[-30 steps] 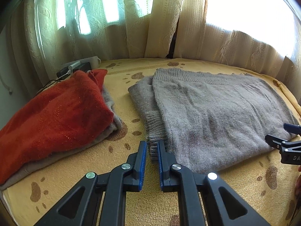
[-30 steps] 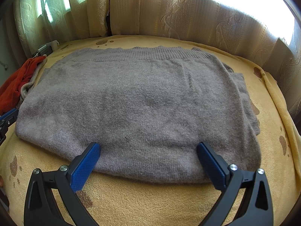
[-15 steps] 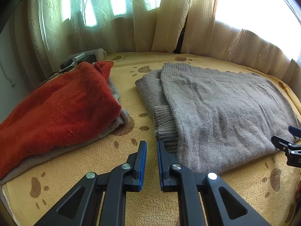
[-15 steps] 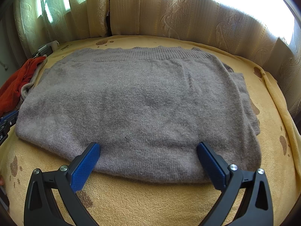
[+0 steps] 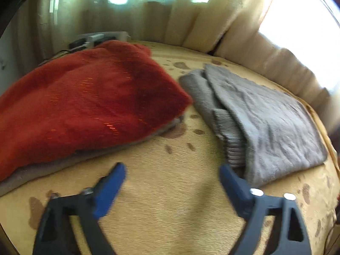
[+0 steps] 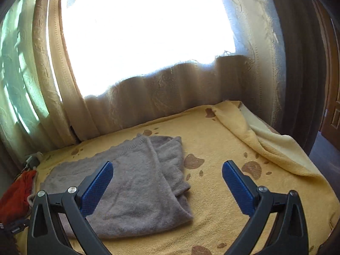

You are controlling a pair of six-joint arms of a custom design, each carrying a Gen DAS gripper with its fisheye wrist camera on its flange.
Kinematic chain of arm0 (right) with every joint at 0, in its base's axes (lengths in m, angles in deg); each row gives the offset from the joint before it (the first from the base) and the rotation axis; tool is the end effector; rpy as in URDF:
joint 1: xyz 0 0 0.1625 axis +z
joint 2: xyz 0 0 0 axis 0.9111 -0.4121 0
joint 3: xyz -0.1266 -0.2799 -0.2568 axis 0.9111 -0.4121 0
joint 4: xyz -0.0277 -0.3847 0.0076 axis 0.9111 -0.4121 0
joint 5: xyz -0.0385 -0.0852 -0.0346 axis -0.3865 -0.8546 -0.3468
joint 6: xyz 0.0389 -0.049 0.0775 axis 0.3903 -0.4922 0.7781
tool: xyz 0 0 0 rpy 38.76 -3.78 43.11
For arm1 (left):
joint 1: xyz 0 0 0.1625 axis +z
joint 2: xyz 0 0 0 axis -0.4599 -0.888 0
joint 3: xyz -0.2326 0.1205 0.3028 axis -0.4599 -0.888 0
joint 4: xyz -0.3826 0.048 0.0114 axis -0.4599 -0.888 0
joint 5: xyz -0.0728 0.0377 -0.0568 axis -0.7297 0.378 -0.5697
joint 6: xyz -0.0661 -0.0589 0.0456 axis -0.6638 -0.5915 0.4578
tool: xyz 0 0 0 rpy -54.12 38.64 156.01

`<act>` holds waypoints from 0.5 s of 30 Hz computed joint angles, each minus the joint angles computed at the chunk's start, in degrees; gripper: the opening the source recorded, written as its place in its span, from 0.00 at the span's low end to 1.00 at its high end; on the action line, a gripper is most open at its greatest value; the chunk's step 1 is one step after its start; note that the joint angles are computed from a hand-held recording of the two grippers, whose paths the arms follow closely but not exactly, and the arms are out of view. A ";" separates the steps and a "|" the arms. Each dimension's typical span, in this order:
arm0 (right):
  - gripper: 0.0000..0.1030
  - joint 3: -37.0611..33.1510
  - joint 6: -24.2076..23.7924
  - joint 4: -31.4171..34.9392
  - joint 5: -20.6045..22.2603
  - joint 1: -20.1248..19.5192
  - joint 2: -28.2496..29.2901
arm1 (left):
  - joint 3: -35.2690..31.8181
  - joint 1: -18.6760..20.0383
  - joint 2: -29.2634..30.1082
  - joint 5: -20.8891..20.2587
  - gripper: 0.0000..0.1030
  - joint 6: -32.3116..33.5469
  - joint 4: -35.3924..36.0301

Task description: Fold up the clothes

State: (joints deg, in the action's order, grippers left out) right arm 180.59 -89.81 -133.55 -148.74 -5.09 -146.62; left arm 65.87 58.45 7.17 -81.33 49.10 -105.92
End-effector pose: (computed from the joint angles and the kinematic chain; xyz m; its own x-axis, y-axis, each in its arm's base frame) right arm -0.0380 -0.3293 0.4294 -0.7949 0.3976 0.4583 -0.3074 0.3873 -0.8692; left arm -0.3345 -0.4358 0.0109 -0.7969 0.2148 -0.5646 0.4782 0.7955 -0.3723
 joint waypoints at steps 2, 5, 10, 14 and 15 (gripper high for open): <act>1.00 -3.28 -3.95 11.20 -0.04 2.64 1.20 | -3.13 -1.22 2.32 3.89 1.00 -1.50 7.99; 1.00 -8.76 -9.35 15.11 -10.15 9.09 8.07 | -5.45 -2.75 3.56 6.98 1.00 -3.84 14.91; 1.00 -14.82 -4.18 20.71 -9.13 7.18 12.46 | -4.01 -1.40 2.18 3.80 1.00 -3.03 11.11; 1.00 -15.82 -4.16 17.71 -13.65 6.44 16.67 | -4.25 -1.25 2.29 3.94 1.00 -2.79 11.23; 1.00 -16.46 -5.00 17.52 -16.49 7.00 17.87 | -4.35 -1.25 2.34 4.02 1.00 -2.77 11.39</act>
